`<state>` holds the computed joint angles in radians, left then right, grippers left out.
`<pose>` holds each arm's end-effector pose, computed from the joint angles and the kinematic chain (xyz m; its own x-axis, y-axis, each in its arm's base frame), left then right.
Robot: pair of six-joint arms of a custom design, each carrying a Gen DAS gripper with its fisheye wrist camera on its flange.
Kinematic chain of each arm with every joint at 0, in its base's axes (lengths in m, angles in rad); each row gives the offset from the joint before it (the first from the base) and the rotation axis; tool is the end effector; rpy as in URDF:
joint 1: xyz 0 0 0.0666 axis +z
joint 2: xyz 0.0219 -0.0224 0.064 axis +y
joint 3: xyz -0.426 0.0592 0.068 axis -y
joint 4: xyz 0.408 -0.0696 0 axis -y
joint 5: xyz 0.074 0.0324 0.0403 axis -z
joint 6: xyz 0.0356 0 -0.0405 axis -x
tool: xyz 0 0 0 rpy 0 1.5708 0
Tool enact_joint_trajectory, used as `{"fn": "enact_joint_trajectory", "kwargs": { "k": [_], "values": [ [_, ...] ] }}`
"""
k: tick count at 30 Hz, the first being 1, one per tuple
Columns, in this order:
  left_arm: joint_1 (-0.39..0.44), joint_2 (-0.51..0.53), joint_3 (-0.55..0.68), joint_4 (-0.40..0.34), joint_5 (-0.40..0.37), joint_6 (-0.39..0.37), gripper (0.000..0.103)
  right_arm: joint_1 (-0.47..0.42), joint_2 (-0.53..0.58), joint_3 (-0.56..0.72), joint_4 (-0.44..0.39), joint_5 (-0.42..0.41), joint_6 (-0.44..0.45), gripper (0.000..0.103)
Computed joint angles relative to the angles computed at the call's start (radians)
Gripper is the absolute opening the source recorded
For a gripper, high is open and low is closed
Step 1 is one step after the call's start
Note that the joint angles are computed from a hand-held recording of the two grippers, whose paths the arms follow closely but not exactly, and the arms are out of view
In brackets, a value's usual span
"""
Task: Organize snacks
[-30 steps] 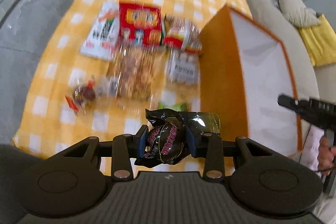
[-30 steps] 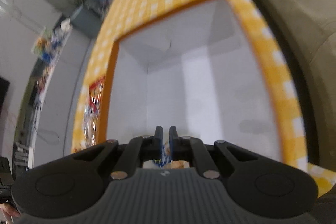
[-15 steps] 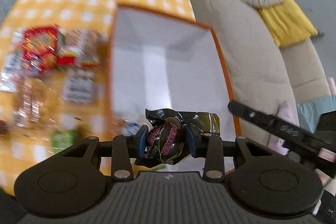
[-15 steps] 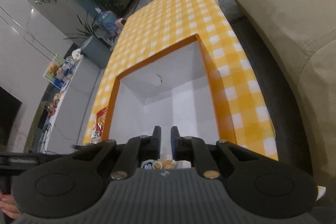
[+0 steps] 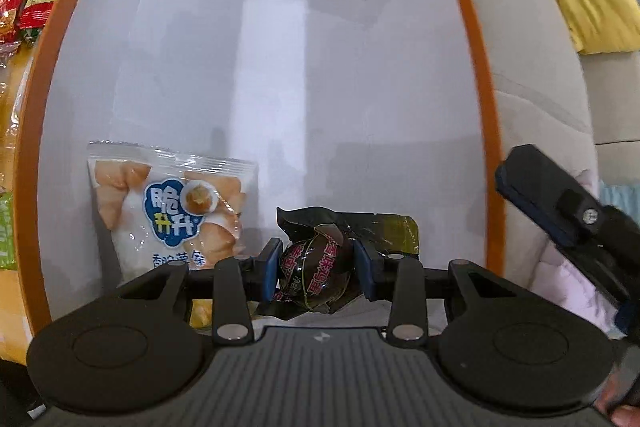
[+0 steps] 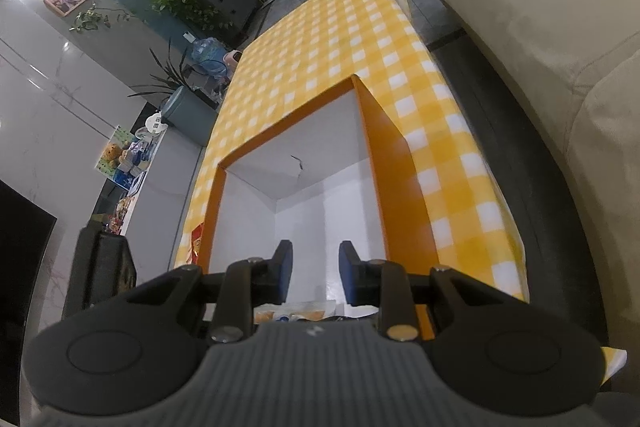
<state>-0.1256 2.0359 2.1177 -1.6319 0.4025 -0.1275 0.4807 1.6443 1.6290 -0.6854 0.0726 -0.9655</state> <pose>0.6752 -0.0997 0.4075 -0.9682 0.2402 -0.0703 0.2484 0.8885 -0.3858 0.5445 0.2806 0.4735 -0.6641 0.5787 -0.4734 0.2357 0.7629 0.6020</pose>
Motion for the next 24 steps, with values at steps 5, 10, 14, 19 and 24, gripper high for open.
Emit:
{"fn": "enact_joint_trajectory", "kwargs": {
  "k": [5,10,14,19,24],
  "values": [
    [-0.003,-0.006,-0.020,0.001,-0.007,-0.004,0.045,-0.007,0.001,-0.006,-0.002,-0.014,-0.002,0.024],
    [-0.012,-0.039,-0.063,0.069,-0.076,0.006,0.057,-0.001,0.030,0.037,-0.070,-0.036,0.041,0.024],
    [-0.002,-0.071,-0.092,0.079,-0.061,-0.031,0.058,0.007,0.050,0.077,-0.124,-0.027,0.082,0.024],
    [0.018,-0.123,-0.108,0.092,-0.053,-0.064,0.059,0.023,0.077,0.127,-0.199,0.013,0.116,0.032],
    [0.047,-0.153,-0.082,0.102,-0.046,-0.083,0.060,0.043,0.114,0.198,-0.293,0.055,0.156,0.032]
  ]
}}
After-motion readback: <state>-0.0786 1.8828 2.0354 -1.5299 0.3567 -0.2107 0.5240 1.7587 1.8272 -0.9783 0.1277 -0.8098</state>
